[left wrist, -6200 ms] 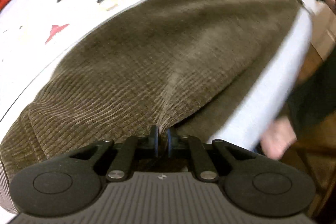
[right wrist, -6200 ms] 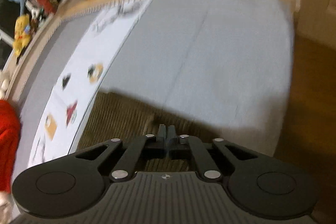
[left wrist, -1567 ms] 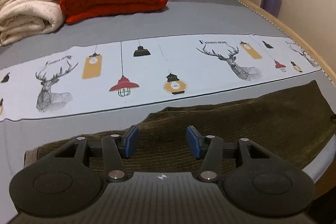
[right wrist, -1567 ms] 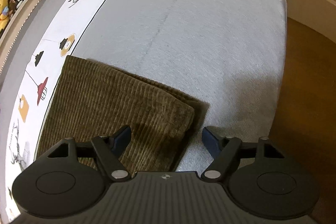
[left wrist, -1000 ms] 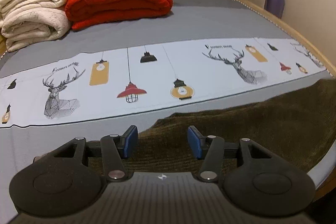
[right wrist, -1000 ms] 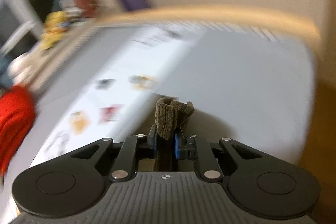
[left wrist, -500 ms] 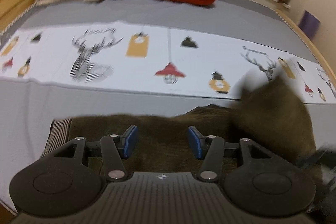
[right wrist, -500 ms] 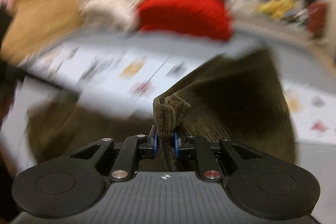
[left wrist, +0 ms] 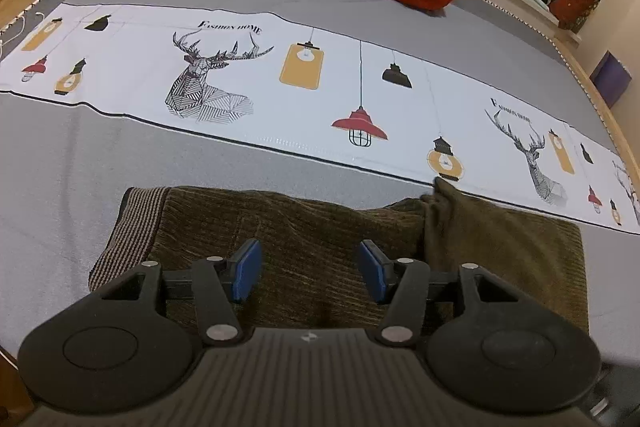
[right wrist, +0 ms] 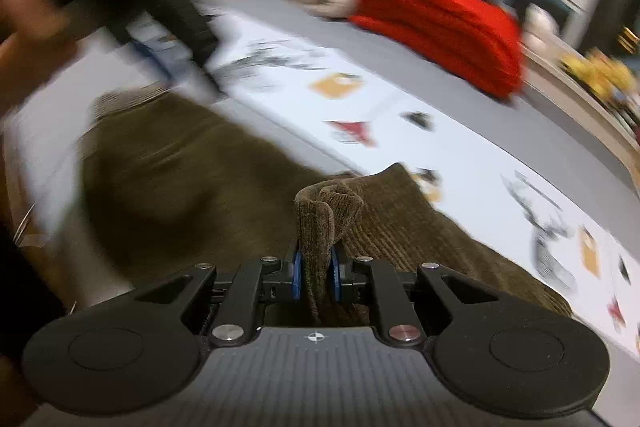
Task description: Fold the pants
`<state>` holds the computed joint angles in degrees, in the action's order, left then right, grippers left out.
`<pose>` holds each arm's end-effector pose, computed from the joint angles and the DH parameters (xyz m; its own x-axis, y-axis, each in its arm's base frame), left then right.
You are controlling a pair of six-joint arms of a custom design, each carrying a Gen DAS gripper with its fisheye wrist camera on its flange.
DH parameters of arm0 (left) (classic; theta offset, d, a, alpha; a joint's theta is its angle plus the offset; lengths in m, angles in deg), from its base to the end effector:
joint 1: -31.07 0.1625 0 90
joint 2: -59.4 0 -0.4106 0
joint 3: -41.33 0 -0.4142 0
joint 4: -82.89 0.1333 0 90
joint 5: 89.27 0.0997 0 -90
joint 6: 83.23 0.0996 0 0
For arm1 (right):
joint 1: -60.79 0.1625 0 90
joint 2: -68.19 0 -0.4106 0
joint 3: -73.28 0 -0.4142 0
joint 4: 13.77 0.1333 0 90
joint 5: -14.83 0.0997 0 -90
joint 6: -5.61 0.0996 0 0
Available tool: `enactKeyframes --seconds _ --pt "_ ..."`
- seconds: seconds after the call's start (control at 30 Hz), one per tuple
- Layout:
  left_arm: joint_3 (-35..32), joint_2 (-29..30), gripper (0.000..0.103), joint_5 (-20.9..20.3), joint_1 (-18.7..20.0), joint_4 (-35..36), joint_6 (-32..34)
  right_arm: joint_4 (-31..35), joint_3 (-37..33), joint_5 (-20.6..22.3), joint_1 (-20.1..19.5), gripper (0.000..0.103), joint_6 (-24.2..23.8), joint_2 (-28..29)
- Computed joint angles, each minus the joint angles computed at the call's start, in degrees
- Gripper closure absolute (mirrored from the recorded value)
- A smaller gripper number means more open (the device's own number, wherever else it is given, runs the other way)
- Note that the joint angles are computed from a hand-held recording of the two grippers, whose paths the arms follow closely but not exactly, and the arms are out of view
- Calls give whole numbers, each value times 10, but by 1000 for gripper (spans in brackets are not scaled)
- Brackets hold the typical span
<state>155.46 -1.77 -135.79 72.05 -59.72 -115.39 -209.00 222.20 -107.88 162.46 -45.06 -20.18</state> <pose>-0.2804 -0.5109 0.1187 -0.8020 0.1170 -0.5858 0.3875 0.8482 -0.3611 0.1476 -0.3219 0.2228 -0.4597 -0.4107 0.7874 -0.7880 0.5975 -0.1484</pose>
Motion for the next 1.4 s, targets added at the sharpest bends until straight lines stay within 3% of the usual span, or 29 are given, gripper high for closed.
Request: enactKeyframes --seconds 0.1,0.2,0.23,0.3,0.33,0.4,0.5,0.6,0.7,0.77,0.8,0.83,0.93,0.97,1.0,1.03,1.13,1.17,1.23,1.4 --pt "-7 8 38 -18 5 14 -9 63 17 -32 -7 86 -29 7" --pt "-13 20 37 -45 10 20 -19 50 28 -26 -25 80 -30 3" --pt "-14 24 36 -53 11 17 -18 78 24 -12 -26 77 -4 -19" --pt "-18 35 35 -61 9 8 -3 160 18 39 -42 51 57 -94" --pt "-21 42 35 -63 6 2 5 200 12 71 -55 46 80 -130" --pt "-28 58 35 -67 2 -10 19 263 8 123 -78 42 116 -201" --pt "-43 88 35 -69 -6 -29 40 296 4 158 -121 41 169 -279" --pt "-62 125 35 -81 -16 -66 88 240 6 120 -156 41 219 -298" --pt "-79 165 37 -93 -27 -108 156 205 1 -4 -172 41 260 -274" --pt "-90 193 54 -97 -32 -127 203 255 -6 -86 -194 45 298 -269" --pt "-97 206 68 -100 -32 -128 224 296 -8 -91 -216 45 312 -280" --pt "-103 219 77 -97 -32 -127 242 313 -3 -73 -234 45 311 -304" --pt "-126 253 81 -36 -30 -75 247 337 -3 -45 -238 45 308 -340" --pt "-138 261 80 -7 -26 -24 221 338 1 -31 -242 45 301 -359" --pt "-144 267 66 13 -22 9 196 336 3 -29 -244 44 302 -372" --pt "-143 263 61 15 -19 17 172 315 5 -34 -242 44 306 -363" --pt "-141 246 62 12 -28 27 156 276 7 -29 -261 40 312 -378" --pt "-130 237 62 17 -35 9 169 257 6 -28 -272 34 309 -374" --pt "-106 214 62 4 -46 -33 199 233 3 -31 -292 29 308 -359" --pt "-51 151 62 -111 -45 -40 231 329 -4 32 -359 29 340 -384"
